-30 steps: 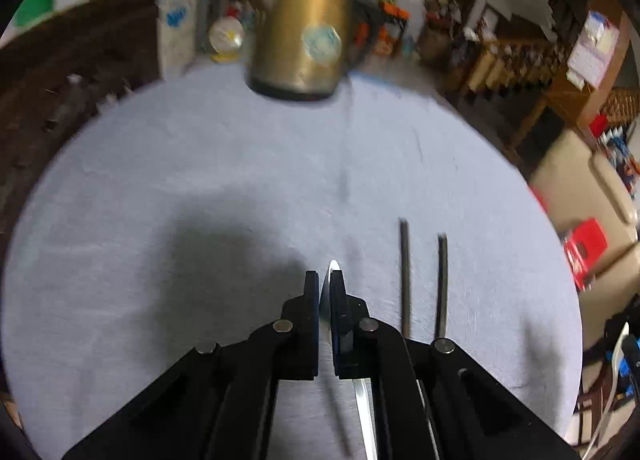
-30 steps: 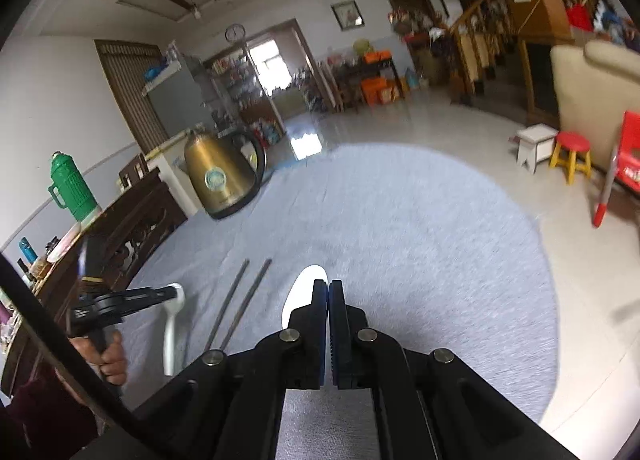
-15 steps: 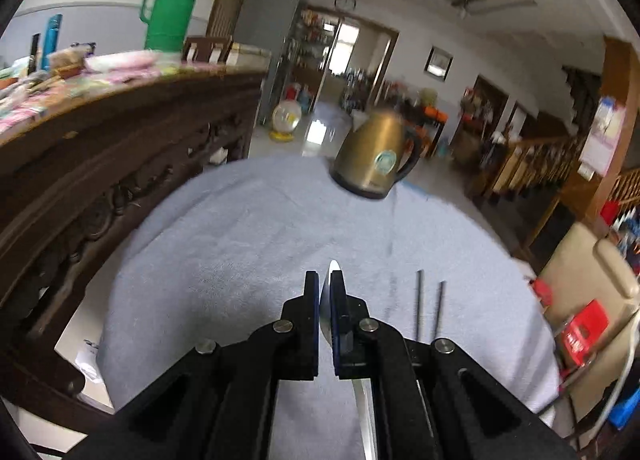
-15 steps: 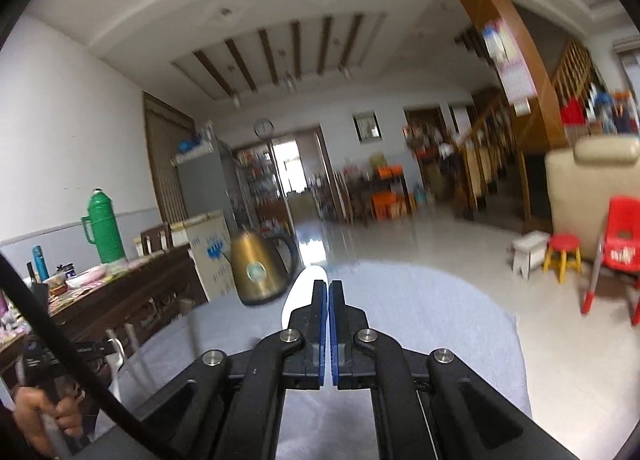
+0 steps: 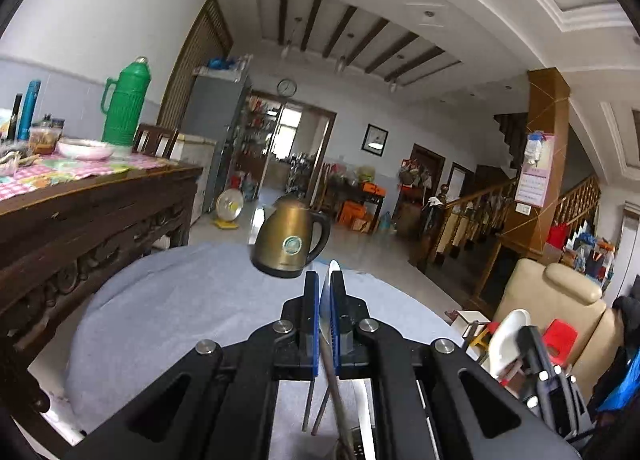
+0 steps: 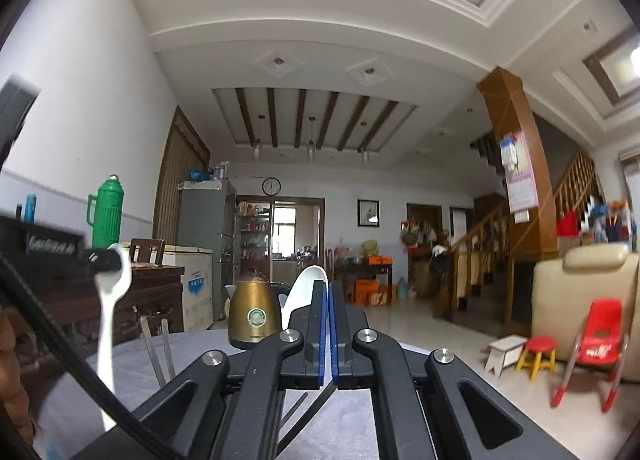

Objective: Organize utensils
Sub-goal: 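Carry both held spoons up and over the holder cup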

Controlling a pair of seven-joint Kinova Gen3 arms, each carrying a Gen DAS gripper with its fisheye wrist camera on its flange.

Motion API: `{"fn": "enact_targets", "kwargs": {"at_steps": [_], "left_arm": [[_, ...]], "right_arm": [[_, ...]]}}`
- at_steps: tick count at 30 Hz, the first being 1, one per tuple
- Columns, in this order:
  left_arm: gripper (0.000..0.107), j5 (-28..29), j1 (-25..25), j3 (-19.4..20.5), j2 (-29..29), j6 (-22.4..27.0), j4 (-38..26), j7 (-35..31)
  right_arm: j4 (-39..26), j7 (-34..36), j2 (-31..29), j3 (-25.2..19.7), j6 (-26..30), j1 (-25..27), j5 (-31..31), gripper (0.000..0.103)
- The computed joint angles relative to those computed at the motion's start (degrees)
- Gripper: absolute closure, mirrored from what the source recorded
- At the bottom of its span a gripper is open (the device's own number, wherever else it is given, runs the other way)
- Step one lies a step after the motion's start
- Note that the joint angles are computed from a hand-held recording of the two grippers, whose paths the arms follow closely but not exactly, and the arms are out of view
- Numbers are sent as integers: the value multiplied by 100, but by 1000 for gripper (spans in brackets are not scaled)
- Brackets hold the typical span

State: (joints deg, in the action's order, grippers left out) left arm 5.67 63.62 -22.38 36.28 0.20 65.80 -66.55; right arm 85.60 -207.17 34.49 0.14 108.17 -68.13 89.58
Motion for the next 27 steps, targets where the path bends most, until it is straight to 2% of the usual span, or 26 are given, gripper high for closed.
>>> {"fn": "enact_targets", "kwargs": {"at_steps": [2, 5, 10, 17, 27], "left_arm": [[103, 67, 237, -357, 155, -51, -74, 5], [103, 48, 208, -307, 304, -60, -197, -42], [103, 114, 359, -521, 503, -171, -263, -177], [103, 404, 568, -692, 614, -356, -152, -716], [103, 402, 319, -156, 534, -221, 39, -1300]], "right_arm": [[-35, -55, 89, 6, -52, 46, -20, 102], [-43, -173, 177, 39, -117, 96, -85, 102], [117, -441, 181, 38, -209, 166, -185, 102], [321, -589, 204, -51, -309, 192, -274, 102], [668, -536, 86, -260, -527, 119, -379, 101]]}}
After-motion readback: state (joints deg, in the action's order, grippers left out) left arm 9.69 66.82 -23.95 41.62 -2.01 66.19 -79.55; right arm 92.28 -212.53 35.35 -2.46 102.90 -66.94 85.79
